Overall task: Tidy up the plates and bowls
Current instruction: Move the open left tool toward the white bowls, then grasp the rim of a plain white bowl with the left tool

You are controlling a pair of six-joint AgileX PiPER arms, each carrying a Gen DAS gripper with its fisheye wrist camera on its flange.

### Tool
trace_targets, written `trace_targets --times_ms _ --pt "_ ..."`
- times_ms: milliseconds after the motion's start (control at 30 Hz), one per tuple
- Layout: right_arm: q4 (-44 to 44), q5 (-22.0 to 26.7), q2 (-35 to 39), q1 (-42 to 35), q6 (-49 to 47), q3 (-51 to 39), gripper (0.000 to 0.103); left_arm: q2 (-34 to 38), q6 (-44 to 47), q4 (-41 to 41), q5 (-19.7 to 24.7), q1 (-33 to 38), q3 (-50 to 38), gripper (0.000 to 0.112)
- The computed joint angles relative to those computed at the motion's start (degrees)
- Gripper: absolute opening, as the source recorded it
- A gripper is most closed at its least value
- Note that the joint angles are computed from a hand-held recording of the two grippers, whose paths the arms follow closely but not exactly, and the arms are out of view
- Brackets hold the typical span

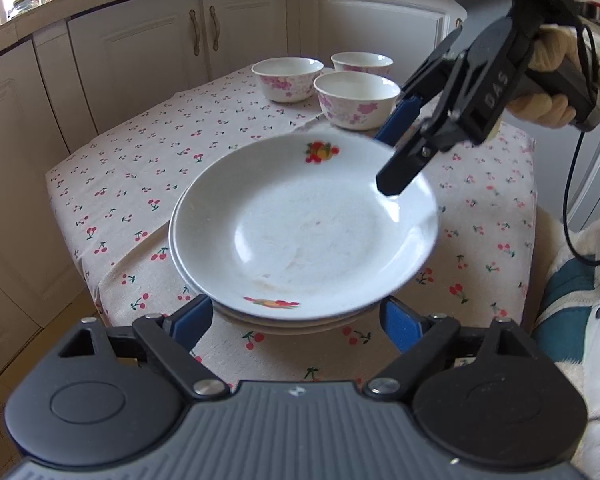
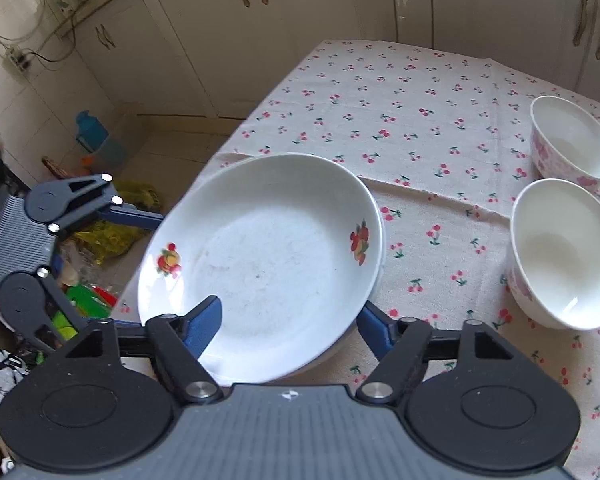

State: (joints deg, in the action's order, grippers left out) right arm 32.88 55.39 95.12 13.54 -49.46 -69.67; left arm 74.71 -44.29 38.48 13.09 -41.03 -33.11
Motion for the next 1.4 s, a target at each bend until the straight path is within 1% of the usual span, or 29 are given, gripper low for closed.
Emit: trace_targets --times_ms 67,100,200,233,333,433,533,567,633,700,767,800,867,967,1033,1100,1200,1300,1400 --pt "2.7 -1.3 -1.6 -1.2 -4.3 2.2 0.086 -0.6 -6.0 5.1 1.1 -1.3 0.0 0.093" --pt "3.2 -2.1 -2.6 -1.5 -5.3 3.1 0.091 -0.8 -8.1 6.6 1.5 -1.8 -0.1 0.093" --pt "6.3 -5.9 -5.8 -2.9 -10.5 7.0 0.097 -0.7 -19.7 15.4 5.1 -4.5 -1.3 0.093" --pt "7.3 -7.9 -7.1 -3.4 -12.5 8.9 0.099 -0.4 -22.8 17.7 7.1 -5.8 -2.2 0.093" --pt "12.0 -13.4 -10.6 -5.5 -19.4 14.3 0.102 1.2 -27.5 20.8 12.1 -8.9 -5.5 0.093" --pt "18.5 -18.2 -13.5 -9.0 -27.3 19.5 0.103 3.5 -30.3 22.4 15.3 -10.6 -9.0 0.095" --pt "25.2 -25.5 -15.8 -11.1 -35.3 24.7 0.103 6.4 -31.8 23.0 17.2 -11.6 -12.7 0.096" --pt "27.2 -27.3 -15.9 -11.9 -37.7 25.9 0.103 7.4 -32.8 23.2 17.6 -11.9 -13.9 0.096" --pt "32.3 -29.5 -16.3 -13.8 -43.4 28.3 0.103 9.7 -33.5 22.2 17.6 -12.0 -16.8 0.096" --pt "38.0 -31.4 -16.5 -15.2 -49.4 30.3 0.103 11.9 -33.2 21.2 16.6 -11.7 -19.5 0.096" --pt "46.7 -33.3 -15.8 -16.4 -58.4 32.0 0.103 14.5 -33.0 21.1 16.0 -11.7 -22.5 0.096" --pt "49.2 -33.5 -15.2 -17.0 -61.0 32.2 0.103 15.8 -31.2 19.6 15.4 -11.3 -24.2 0.096" --pt "51.0 -32.7 -13.9 -18.4 -63.2 31.7 0.103 18.8 -25.9 15.2 14.1 -10.1 -28.3 0.096" --pt "52.8 -29.7 -11.4 -20.8 -65.9 30.1 0.103 23.5 -19.9 10.8 13.8 -9.2 -34.6 0.096" --pt "53.3 -28.2 -9.0 -21.4 -66.7 28.2 0.103 27.8 -16.0 7.7 16.7 -9.0 -40.8 0.096" --pt "55.3 -27.0 -6.8 -21.9 -68.8 26.8 0.103 31.8 -14.0 6.9 18.9 -8.7 -46.1 0.096" --pt "55.4 -25.5 -3.6 -22.3 -68.8 24.7 0.103 37.2 -8.5 1.4 20.3 -6.9 -53.7 0.096" --pt "54.8 -25.3 -1.0 -22.2 -67.8 23.1 0.102 41.9 -3.3 -3.3 21.0 -5.3 -60.3 0.096" --pt "54.6 -24.6 0.6 -22.2 -67.7 22.0 0.101 46.3 2.0 -6.9 23.1 -4.4 -66.7 0.096"
